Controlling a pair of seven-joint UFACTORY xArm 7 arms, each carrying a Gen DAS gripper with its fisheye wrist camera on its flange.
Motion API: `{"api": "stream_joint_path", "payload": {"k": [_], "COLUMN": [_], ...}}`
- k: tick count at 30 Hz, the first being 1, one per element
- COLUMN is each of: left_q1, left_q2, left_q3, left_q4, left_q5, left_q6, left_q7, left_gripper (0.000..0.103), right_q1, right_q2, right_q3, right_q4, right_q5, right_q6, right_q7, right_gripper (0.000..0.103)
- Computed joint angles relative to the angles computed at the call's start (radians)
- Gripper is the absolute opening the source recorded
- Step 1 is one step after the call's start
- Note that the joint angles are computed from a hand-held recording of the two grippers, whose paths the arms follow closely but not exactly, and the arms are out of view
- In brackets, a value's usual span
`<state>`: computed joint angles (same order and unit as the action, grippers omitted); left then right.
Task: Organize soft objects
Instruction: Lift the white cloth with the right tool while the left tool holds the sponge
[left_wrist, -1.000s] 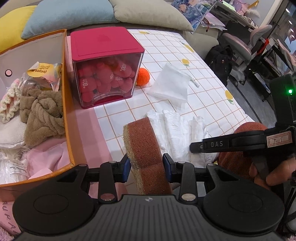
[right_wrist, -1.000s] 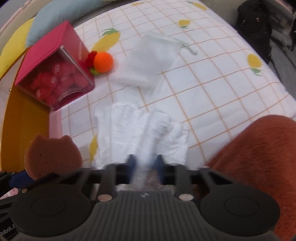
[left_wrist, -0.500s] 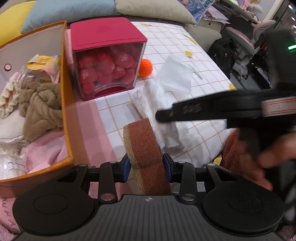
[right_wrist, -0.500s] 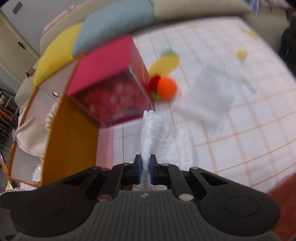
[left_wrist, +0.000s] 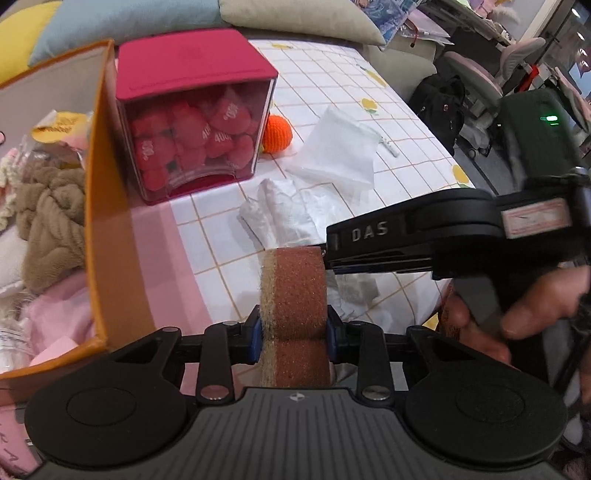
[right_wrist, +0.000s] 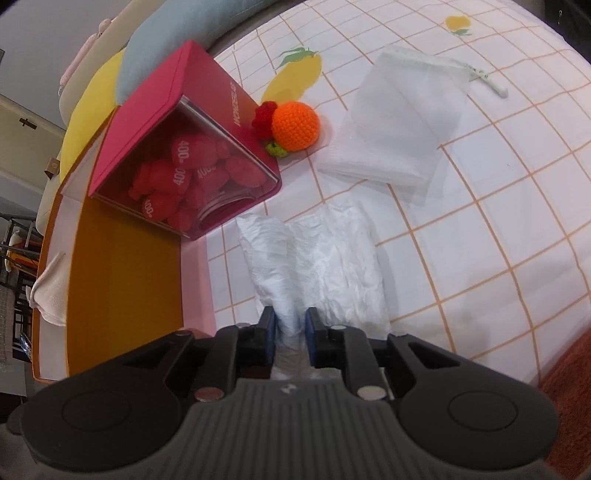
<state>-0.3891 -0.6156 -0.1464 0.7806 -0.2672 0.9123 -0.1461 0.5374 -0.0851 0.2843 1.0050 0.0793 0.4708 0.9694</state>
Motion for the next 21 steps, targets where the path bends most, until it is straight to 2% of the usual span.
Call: {"api": "stream_joint_path", "payload": {"k": [1,3,5,7,8,13,20,21], "left_q1": [-0.004,-0.005,-0.005,-0.005,-0.005,-0.008,-0.007,-0.007], "left_q2": [0.002,0.004,0.003,0.007,0.009,0.011,0.011,0.012], "left_q3": [0.004,0.002,-0.002,-0.006,-0.007,-0.012,-0.002,-0.002], "left_q4": [-0.001,-0.003,-0.006,-0.002,-0.001,0.0,-0.001,0.0], "left_q5": [-0.008,-0.008,-0.004,0.0,0.002,0.011,0.004,0.004], "left_q6": [0.001,0.005,0.005,0.005,0.004,-0.001,0.001,0.002], "left_q7": [0.002,0.002,0.002,0.0,-0.001,-0.002,-0.001,0.0], "left_gripper": [0.035,0.035,0.035,0.036,0.035,0.035,0.036,0.036], "right_q1": [-0.003,-0.017,-0.034,-0.052,-0.053,-0.025,0.01,0.012], "right_q2": [-0.002,-0.024,-0.052,-0.055,-0.04,0.033,0.062,0.064], "right_q3": [0.006,0.028,0.053,0.081,0.086,0.039,0.013,0.013], "right_q4": [0.006,0.014,0.016,0.041,0.063,0.09,0.098,0.101], "right_q5": [-0.035,-0.178,-0.323,-0.454,-0.489,-0.417,-0.422,-0.428], "right_q6": [0.003,0.023,0.038,0.1,0.141,0.154,0.153,0.158], "right_q7": [0.019,0.101,0.174,0.249,0.263,0.209,0.187,0.19], "right_gripper": [0.033,0.038,0.051,0.072,0.076,0.076,0.072,0.069]}}
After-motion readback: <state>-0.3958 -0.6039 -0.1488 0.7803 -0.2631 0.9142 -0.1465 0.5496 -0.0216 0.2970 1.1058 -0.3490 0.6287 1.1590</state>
